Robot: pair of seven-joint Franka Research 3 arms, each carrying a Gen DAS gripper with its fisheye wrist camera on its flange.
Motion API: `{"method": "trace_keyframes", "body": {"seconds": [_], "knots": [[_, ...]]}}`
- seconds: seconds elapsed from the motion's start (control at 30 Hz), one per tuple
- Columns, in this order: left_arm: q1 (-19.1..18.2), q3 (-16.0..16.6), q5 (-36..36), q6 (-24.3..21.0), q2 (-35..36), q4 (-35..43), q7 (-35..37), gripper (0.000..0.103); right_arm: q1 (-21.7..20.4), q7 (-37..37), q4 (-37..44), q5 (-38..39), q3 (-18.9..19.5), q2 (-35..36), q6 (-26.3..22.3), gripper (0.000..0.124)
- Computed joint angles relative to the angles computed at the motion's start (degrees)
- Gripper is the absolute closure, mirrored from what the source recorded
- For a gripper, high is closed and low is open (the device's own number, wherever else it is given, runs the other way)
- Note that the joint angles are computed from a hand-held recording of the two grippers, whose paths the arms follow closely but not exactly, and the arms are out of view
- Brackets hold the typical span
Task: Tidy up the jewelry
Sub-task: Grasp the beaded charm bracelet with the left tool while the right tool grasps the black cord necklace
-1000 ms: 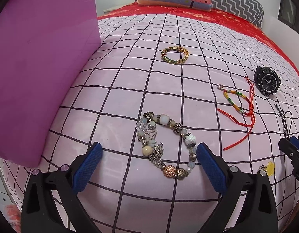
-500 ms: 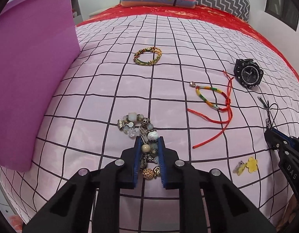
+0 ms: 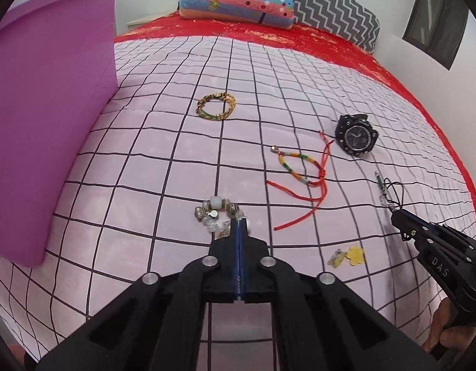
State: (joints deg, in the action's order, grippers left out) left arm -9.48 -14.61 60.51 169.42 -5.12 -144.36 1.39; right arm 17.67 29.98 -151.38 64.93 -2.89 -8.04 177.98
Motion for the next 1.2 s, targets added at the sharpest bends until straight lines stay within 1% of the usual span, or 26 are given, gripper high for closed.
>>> {"method": "trace_keyframes", "body": {"seconds": [0.1, 0.23, 0.37, 0.5, 0.7, 0.77, 0.9, 1.0, 1.07, 1.2], "knots": [[-0.3, 0.0, -1.8, 0.0, -1.2, -0.7, 1.9, 0.102, -0.4, 2.0, -1.1, -2.0, 0.3, -1.7, -0.5, 0.115], [0.3, -0.7, -1.9, 0.4, -3.0, -1.7, 2.0, 0.102, 0.0, 4.9, -2.6, -5.0, 0.0, -3.7, -0.3, 0.115], [1.4, -1.6, -0.9, 0.6, -4.3, -2.5, 0.8, 0.102, 1.4, 6.6, -3.5, -7.0, -1.1, -4.9, 0.2, 0.115], [1.9, -1.9, -1.4, 0.1, -4.5, -3.0, 1.2, 0.102, 2.8, 7.8, -3.7, -8.2, -2.6, -4.8, 0.5, 0.115], [2.4, -1.9, -1.0, -0.1, -3.6, -3.0, 0.9, 0.102, 4.8, 6.3, -3.3, -6.7, -4.8, -4.2, 0.9, 0.115], [2.3, -1.5, -1.3, 0.5, -2.9, -2.9, 1.1, 0.102, 4.8, 5.8, -3.2, -6.1, -4.8, -3.8, 1.0, 0.115], [1.9, -1.1, -2.2, 0.0, -1.8, -2.8, 1.3, 0.101, 4.6, 4.1, -2.5, -3.9, -4.7, -2.9, 0.5, 0.115], [1.6, -0.7, -2.3, -0.5, -1.0, -2.7, 1.3, 0.096, 4.0, 2.4, -1.9, -1.9, -4.2, -2.2, 0.1, 0.115], [1.5, -0.5, -1.8, -0.7, -0.6, -2.5, 0.8, 0.083, 3.2, 1.7, -1.5, -1.2, -3.5, -1.8, -0.2, 0.115], [1.0, -0.2, -1.0, -1.5, 0.1, -2.0, -0.2, 0.072, 1.8, 0.4, -0.9, 0.5, -2.3, -1.1, -0.8, 0.115]]}}
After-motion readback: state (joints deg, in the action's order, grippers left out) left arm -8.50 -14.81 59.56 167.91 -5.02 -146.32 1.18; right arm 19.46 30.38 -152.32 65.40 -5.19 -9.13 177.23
